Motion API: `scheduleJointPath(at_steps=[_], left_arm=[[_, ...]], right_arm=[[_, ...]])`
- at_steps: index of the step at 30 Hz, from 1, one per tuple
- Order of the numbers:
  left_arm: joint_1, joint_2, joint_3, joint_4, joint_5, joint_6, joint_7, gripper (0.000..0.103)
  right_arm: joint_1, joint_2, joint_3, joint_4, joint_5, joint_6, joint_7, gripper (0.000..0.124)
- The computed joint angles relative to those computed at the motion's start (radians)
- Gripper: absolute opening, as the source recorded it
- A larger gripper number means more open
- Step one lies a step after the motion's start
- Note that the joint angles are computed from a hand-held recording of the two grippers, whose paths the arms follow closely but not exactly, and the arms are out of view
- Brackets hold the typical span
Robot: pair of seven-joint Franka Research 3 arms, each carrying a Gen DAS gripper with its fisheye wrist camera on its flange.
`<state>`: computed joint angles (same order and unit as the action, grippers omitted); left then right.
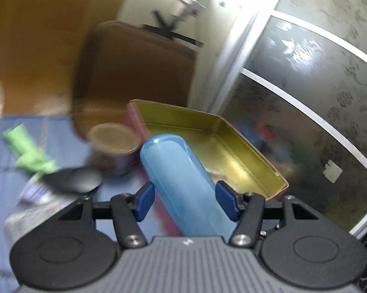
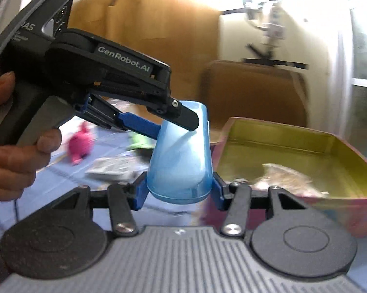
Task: Organize soft objects
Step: 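Carry the blue case into the pink tin and release it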
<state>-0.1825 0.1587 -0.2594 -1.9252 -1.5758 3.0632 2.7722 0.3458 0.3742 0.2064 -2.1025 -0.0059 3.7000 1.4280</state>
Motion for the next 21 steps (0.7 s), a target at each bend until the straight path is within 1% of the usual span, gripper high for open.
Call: scheduleJointPath(at_steps=[1,2,3,4,5,6,7,8,9,10,11,12,13,14,15,16,17,18,19,21], left_arm=[[0.0,0.031,-0.006,0.03,0.049,-0.002,-0.036,0.056],[0.027,0.07,-0.045,0.066,0.13,0.006,-0.099,0.055],[0.082,0.105,-0.114,0.091,0.234,0.022,-0.183,0.054],[0.113,0.146,-0.154,0.116,0.377,0.029,-0.302,0.053],[0.117,0.173,-0.158,0.132,0.487,0.031,-0.399,0.053],[0.099,0.195,-0.138,0.149,0.59,0.026,-0.495,0.052],[0.075,0.219,-0.107,0.17,0.692,0.019,-0.592,0.052],[0.048,0.238,-0.07,0.184,0.81,0.013,-0.701,0.05],[0.007,0.255,-0.02,0.205,0.896,0.005,-0.785,0.05],[-0.028,0.262,0.023,0.209,0.946,0.014,-0.836,0.05],[-0.037,0.261,0.03,0.198,0.972,0.044,-0.862,0.05],[-0.013,0.257,0.003,0.187,0.968,0.057,-0.851,0.05],[0.043,0.247,-0.059,0.164,0.96,0.076,-0.835,0.05],[0.127,0.234,-0.146,0.124,0.988,0.107,-0.847,0.05],[0.208,0.218,-0.234,0.087,0.967,0.139,-0.813,0.05],[0.284,0.204,-0.321,0.05,0.9,0.181,-0.739,0.05],[0.363,0.18,-0.408,0.006,0.81,0.222,-0.647,0.05],[0.449,0.171,-0.496,-0.024,0.763,0.246,-0.592,0.05],[0.536,0.151,-0.583,-0.059,0.656,0.267,-0.493,0.05],[0.711,0.144,-0.757,-0.108,0.514,0.312,-0.357,0.05]], right_arm=[[0.006,0.005,-0.012,0.019,0.025,-0.017,-0.005,0.055],[0.007,0.01,-0.02,0.041,0.047,-0.04,-0.006,0.055],[-0.003,0.02,-0.02,0.068,0.057,-0.069,0.005,0.055],[-0.018,0.025,-0.016,0.086,0.06,-0.091,0.018,0.055],[-0.042,0.039,0.0,0.115,0.063,-0.121,0.027,0.055],[-0.047,0.052,-0.004,0.146,0.064,-0.155,0.045,0.055],[-0.026,0.068,-0.043,0.185,0.033,-0.192,0.099,0.055],[0.029,0.069,-0.114,0.192,0.0,-0.204,0.159,0.055],[0.08,0.09,-0.175,0.228,0.002,-0.226,0.173,0.055],[0.165,0.116,-0.263,0.271,0.074,-0.251,0.127,0.056],[0.253,0.139,-0.336,0.295,0.216,-0.248,0.022,0.057],[0.34,0.168,-0.404,0.325,0.392,-0.24,-0.121,0.059],[0.427,0.211,-0.483,0.377,0.567,-0.247,-0.267,0.06],[0.508,0.258,-0.571,0.419,0.68,-0.25,-0.343,0.06],[0.566,0.292,-0.642,0.439,0.727,-0.253,-0.348,0.06],[0.594,0.301,-0.679,0.429,0.705,-0.244,-0.293,0.06],[0.595,0.294,-0.681,0.409,0.663,-0.223,-0.235,0.06],[0.573,0.284,-0.648,0.4,0.658,-0.192,-0.227,0.061],[0.534,0.268,-0.593,0.383,0.636,-0.147,-0.218,0.064],[0.488,0.252,-0.522,0.362,0.603,-0.071,-0.208,0.066]])
